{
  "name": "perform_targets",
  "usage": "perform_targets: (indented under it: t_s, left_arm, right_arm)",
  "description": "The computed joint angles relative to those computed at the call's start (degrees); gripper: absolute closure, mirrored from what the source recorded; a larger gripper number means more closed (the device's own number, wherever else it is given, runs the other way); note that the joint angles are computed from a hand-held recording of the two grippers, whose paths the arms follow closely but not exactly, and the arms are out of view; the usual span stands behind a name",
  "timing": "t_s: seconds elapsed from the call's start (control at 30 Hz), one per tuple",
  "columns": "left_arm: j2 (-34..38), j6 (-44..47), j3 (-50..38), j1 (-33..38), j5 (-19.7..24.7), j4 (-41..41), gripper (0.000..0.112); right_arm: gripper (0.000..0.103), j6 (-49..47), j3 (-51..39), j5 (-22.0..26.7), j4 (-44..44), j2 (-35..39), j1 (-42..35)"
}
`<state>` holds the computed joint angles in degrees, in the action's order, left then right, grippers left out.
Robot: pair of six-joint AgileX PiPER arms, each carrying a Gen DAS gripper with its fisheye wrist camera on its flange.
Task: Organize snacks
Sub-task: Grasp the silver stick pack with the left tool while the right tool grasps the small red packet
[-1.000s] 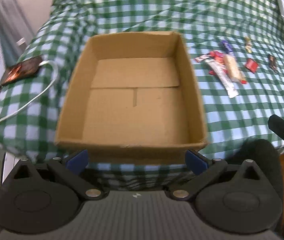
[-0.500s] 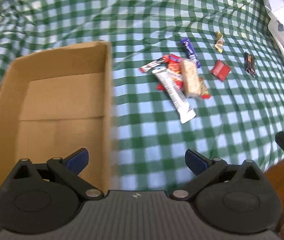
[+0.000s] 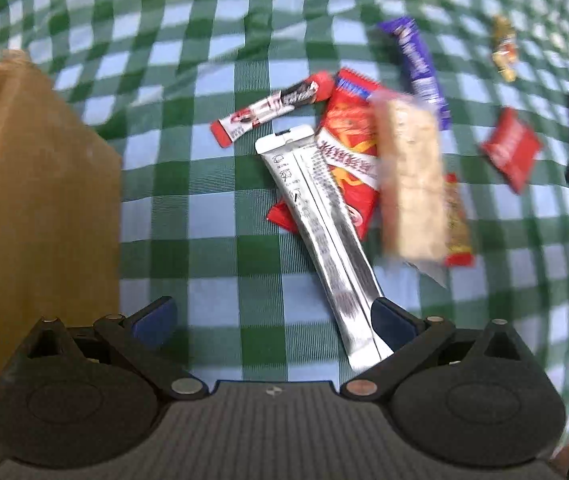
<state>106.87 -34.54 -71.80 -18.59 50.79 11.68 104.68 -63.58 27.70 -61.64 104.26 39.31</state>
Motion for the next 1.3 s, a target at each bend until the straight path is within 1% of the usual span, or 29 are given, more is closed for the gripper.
perform_targets:
  t_s: [0.07,0.17,0.2,0.23,0.27,0.3,0.33,0.37,0.4,0.43,0.47,0.5,0.53,0.57,0.6,0.63,0.7,0.77,0.8,0.87,0.9,0.93,0.97,1.03,1.07,1.1,1.13,1.2,1.3]
  left_arm:
    - [3.1,1.7,-2.3,1.1,0.4,-1.2,0.010]
    - [4.7,5.7,-2.7,3.4,-2.6,-5.2,0.009]
    - [5.4,7.5,-3.1,4.2,-2.7,-6.7,0.009]
    - [6.2,9.8,-3.6,5.2,-2.8,-8.4,0.009]
    - [6.3,10.9,-3.5,5.7,-3.1,-9.2,0.009]
    - [6.2,11.1,-3.3,5.9,-3.6,-9.2,0.009]
    - [6.0,11.5,-3.1,6.3,-3.7,-9.1,0.009]
    - [5.7,11.8,-2.7,6.5,-3.8,-9.2,0.009]
    - [5.1,11.5,-2.2,6.4,-3.9,-8.9,0.009]
    - [4.6,9.9,-1.7,6.1,-3.8,-7.7,0.012]
    - [3.9,8.7,-0.9,5.8,-4.0,-7.0,0.017]
    - [2.5,7.9,-0.1,5.3,-4.2,-6.8,0.032]
    - [-0.2,7.2,1.9,4.6,-4.8,-6.8,0.062]
    - [-1.6,8.5,3.2,4.5,-5.7,-7.9,0.079]
    - [-2.7,9.9,3.7,4.9,-5.5,-9.5,0.088]
    - [-3.7,10.7,4.6,5.2,-5.6,-10.9,0.099]
    - [-6.5,12.8,6.5,5.6,-5.9,-12.6,0.106]
    - [-10.8,14.4,9.2,5.2,-6.2,-13.3,0.106]
    - [-12.5,15.8,10.5,5.2,-6.9,-13.9,0.107]
    - [-16.5,16.6,12.7,4.2,-7.1,-14.6,0.107]
    - [-17.9,18.1,13.9,4.7,-7.6,-15.5,0.107]
    - [-20.1,18.6,14.9,4.6,-7.1,-16.3,0.108]
    - [-21.9,19.2,15.5,4.7,-6.5,-16.8,0.108]
    - [-25.7,18.3,16.4,4.1,-4.7,-16.5,0.109]
    - [-26.5,18.0,16.5,3.9,-4.5,-16.7,0.109]
    - [-28.5,18.0,16.8,3.9,-3.5,-17.0,0.109]
    - [-30.7,18.0,17.1,3.9,-2.4,-17.1,0.112]
    - [-34.3,16.7,17.6,2.9,-1.2,-15.8,0.112]
    - [-35.6,14.7,17.4,1.8,-0.2,-13.8,0.112]
  right_arm:
    - [0.001,-4.2,-6.1,-1.3,1.2,6.3,-2.0]
    - [0.001,-11.0,-15.8,-1.9,5.5,15.1,-4.0]
    - [0.001,-14.9,-19.8,-1.5,8.8,18.2,-4.5]
    - [0.001,-18.9,-23.8,-0.6,12.0,21.4,-4.7]
    - [0.001,-20.9,-27.6,2.5,13.0,24.4,-4.2]
    - [0.001,-22.2,-31.6,7.2,11.6,26.8,-2.6]
    - [0.001,-21.6,-33.3,9.6,8.1,28.6,-1.3]
    - [0.001,-19.3,-32.8,9.7,4.9,28.7,-0.6]
    - [0.001,-16.9,-31.3,8.4,3.3,28.2,-0.5]
    - [0.001,-14.1,-29.3,6.9,1.4,27.3,-0.7]
    - [0.003,-13.3,-27.2,5.7,0.1,26.2,-0.7]
    - [0.016,-12.9,-25.9,5.6,-0.4,25.3,-0.6]
    - [0.027,-10.3,-23.9,5.5,-2.9,24.1,-0.1]
    - [0.054,-6.4,-21.0,5.1,-6.6,22.7,0.3]
    - [0.057,-4.8,-19.3,5.0,-8.7,21.7,0.8]
    - [0.057,-5.0,-17.7,4.5,-8.8,20.7,1.0]
    - [0.059,-2.8,-12.7,3.0,-8.9,17.3,1.1]
    - [0.059,-2.4,-8.9,2.1,-7.9,13.7,0.7]
    - [0.059,0.5,-6.5,2.4,-9.9,11.7,1.4]
    - [0.059,7.1,-1.6,4.1,-14.8,7.6,4.2]
    - [0.059,9.3,0.4,5.5,-15.8,5.6,6.1]
    - [0.059,10.9,2.1,7.0,-16.1,3.6,8.1]
    - [0.059,12.2,4.2,6.7,-17.0,1.5,8.3]
    - [0.059,13.1,6.5,8.1,-15.7,-2.4,10.4]
    - [0.059,13.7,7.6,8.9,-14.7,-4.3,11.5]
    - [0.059,14.5,8.2,10.3,-13.7,-5.7,13.3]
    - [0.059,14.8,8.4,12.0,-12.2,-6.9,15.4]
    - [0.059,14.9,8.8,13.5,-10.6,-9.0,17.8]
    - [0.059,13.7,8.4,17.6,-9.5,-9.9,21.9]
